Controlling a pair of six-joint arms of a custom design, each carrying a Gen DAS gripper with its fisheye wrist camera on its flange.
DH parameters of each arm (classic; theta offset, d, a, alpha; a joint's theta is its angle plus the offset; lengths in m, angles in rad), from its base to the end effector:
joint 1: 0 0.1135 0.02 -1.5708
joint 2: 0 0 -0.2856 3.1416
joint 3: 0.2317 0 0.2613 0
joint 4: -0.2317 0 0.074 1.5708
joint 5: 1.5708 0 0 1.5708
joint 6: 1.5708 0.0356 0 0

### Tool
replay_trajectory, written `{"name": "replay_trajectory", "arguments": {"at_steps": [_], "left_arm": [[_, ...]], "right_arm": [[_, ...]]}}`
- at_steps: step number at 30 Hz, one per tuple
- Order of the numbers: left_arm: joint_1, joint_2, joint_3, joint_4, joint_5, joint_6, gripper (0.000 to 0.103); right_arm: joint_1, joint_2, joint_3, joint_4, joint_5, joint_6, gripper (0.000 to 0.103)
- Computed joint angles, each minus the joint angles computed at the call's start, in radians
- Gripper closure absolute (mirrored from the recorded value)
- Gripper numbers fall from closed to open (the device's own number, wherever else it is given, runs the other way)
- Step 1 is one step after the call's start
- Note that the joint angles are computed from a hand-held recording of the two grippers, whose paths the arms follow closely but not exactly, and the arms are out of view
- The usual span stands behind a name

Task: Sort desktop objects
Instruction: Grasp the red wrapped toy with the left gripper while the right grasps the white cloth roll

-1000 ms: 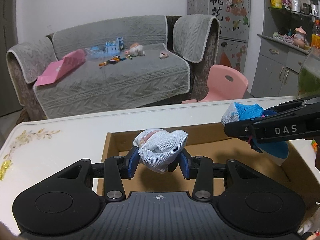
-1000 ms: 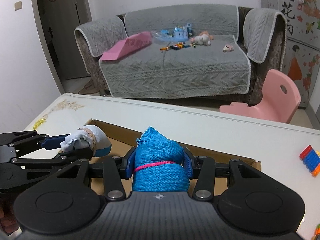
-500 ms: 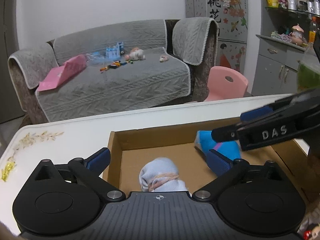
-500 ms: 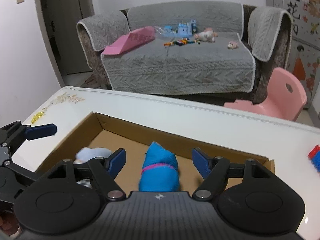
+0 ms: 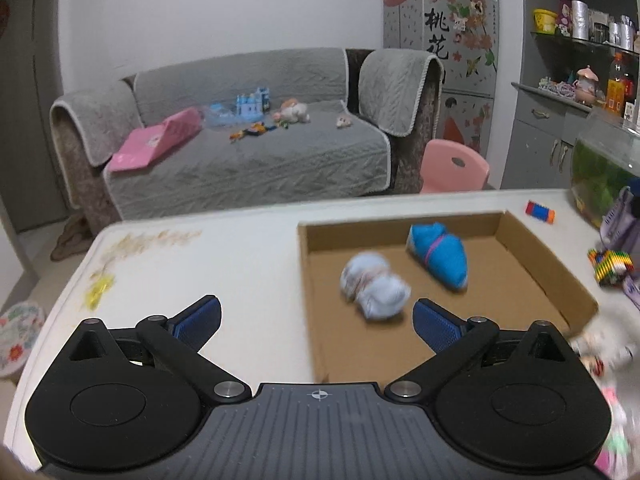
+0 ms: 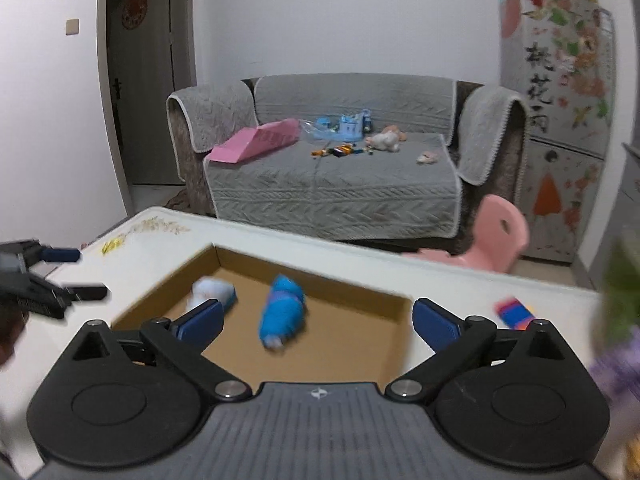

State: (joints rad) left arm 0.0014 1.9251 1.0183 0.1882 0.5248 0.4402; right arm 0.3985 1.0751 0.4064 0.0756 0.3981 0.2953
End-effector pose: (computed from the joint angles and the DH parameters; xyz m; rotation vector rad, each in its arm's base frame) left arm 0.4020 -0.0173 0.1491 0.7349 2.0728 -0.3551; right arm 0.1984 0.0686 0.1944 0.1167 2.1089 -0.0186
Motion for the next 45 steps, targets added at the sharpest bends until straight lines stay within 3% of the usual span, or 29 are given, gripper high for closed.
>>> {"name": "replay_trajectory", "arguments": {"at_steps": [2,6,13,18,22,30,38,41,45], "left_arm": [[0.029,-0.003,-0.019,-0.012,0.01,0.022,0.0],[0.072,0.01,-0.053,-0.02,0.029,0.017,0.0],[0.084,0.018,-0.147,0.075,0.033,0.077,0.0],[0.074,0.057,-0.172,0.138,0.016,0.129,0.0],[0.068,0.097,-0.15,0.138,0.0,0.149,0.0],[0.052,0.15,-0.101,0.144,-0.02,0.134,0.0],[-0.001,0.205,-0.071,0.196,-0.075,0.196,0.001],[-0.016,0.219,-0.072,0.226,-0.09,0.229,0.001],[-0.019,0.245,-0.042,0.213,-0.092,0.241,0.0]], "right_arm": [[-0.006,-0.135,-0.077,-0.07,-0.018,0.029,0.002],[0.013,-0.265,-0.172,-0.179,0.017,0.101,0.003],[0.142,-0.349,-0.294,-0.26,0.096,0.296,0.006],[0.27,-0.272,-0.367,-0.173,0.188,0.449,0.006],[0.323,-0.03,-0.373,0.005,0.239,0.537,0.006],[0.373,0.29,-0.335,0.187,0.291,0.645,0.007],[0.361,0.366,-0.298,0.173,0.288,0.671,0.013],[0.331,0.382,-0.299,0.185,0.268,0.674,0.02],[0.314,0.397,-0.287,0.177,0.27,0.68,0.02]]}}
